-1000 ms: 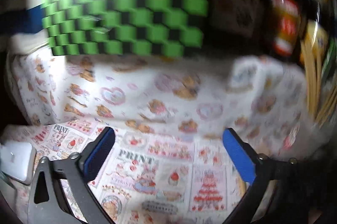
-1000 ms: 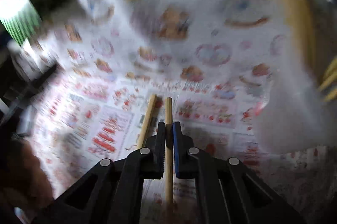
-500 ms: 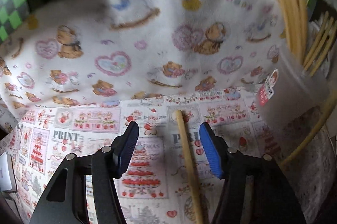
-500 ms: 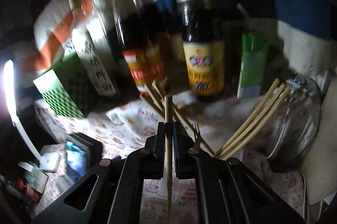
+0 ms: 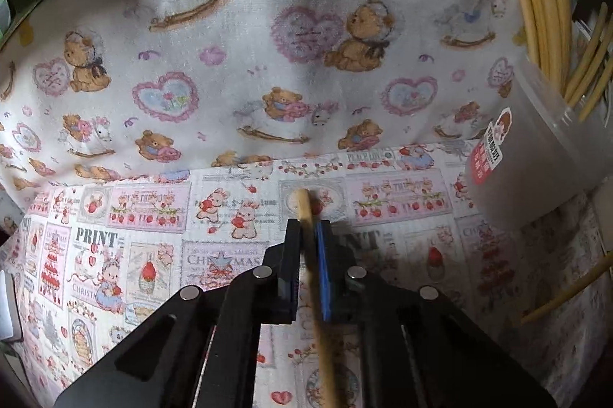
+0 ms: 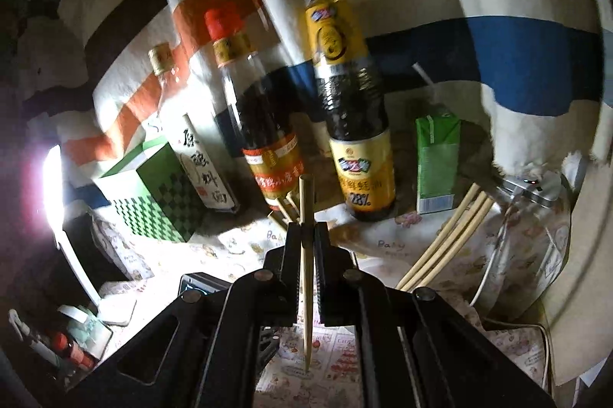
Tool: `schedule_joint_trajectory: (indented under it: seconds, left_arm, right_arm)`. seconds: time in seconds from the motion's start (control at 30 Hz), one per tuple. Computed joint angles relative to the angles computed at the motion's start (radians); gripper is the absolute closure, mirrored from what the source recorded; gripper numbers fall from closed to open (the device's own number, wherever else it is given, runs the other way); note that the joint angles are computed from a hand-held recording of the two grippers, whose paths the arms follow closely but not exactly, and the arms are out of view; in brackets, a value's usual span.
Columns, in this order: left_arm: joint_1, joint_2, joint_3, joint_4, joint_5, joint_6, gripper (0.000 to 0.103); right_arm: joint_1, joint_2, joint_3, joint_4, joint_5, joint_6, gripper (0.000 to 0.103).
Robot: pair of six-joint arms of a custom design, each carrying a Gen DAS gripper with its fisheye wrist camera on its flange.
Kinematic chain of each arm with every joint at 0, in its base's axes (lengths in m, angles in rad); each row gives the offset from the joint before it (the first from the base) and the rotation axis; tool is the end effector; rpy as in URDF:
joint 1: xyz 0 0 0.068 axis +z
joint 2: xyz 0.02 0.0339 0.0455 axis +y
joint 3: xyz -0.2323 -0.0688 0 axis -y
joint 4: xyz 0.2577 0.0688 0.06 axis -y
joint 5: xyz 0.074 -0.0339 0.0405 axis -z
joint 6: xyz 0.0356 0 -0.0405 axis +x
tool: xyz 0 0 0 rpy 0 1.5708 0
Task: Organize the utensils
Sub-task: 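Lift both held chopsticks up toward the cup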
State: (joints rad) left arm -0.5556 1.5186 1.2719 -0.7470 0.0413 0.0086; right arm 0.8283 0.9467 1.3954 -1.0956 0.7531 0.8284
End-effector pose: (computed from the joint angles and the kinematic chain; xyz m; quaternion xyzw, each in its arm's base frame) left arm 0.2815 -0.1765 0.2489 0.2725 0.9189 -0.0959 0.2686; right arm 0.1330 0.1089 0.4076 0.1639 0.8325 0.0828 0.5228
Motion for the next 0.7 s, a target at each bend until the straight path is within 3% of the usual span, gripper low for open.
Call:
schedule_joint_trajectory:
  seconds: [0.1,0.2,0.37,0.7]
  left_arm:
    - [-0.053,-0.031,-0.011,0.011,-0.039,-0.039,0.097]
    - [-0.068,-0.125,-0.049,0.005,-0.021,-0.055,0.097]
    - [-0.163,-0.296,-0.100,-0.008,-0.088,-0.063,0.097]
    - [-0.225,-0.491,0.032,-0.141,-0.080,-0.070,0.097]
  right_arm:
    - [0.004,-0.024,0.003,-0.021,0.021,0.012,0.095]
    - [0.000,-0.050,0.003,-0.029,0.027,0.015,0.095]
    - [0.015,-0.093,0.012,-0.063,0.067,0.035,0.095]
    - [0.156,-0.158,0.021,-0.107,0.267,0.090,0.095]
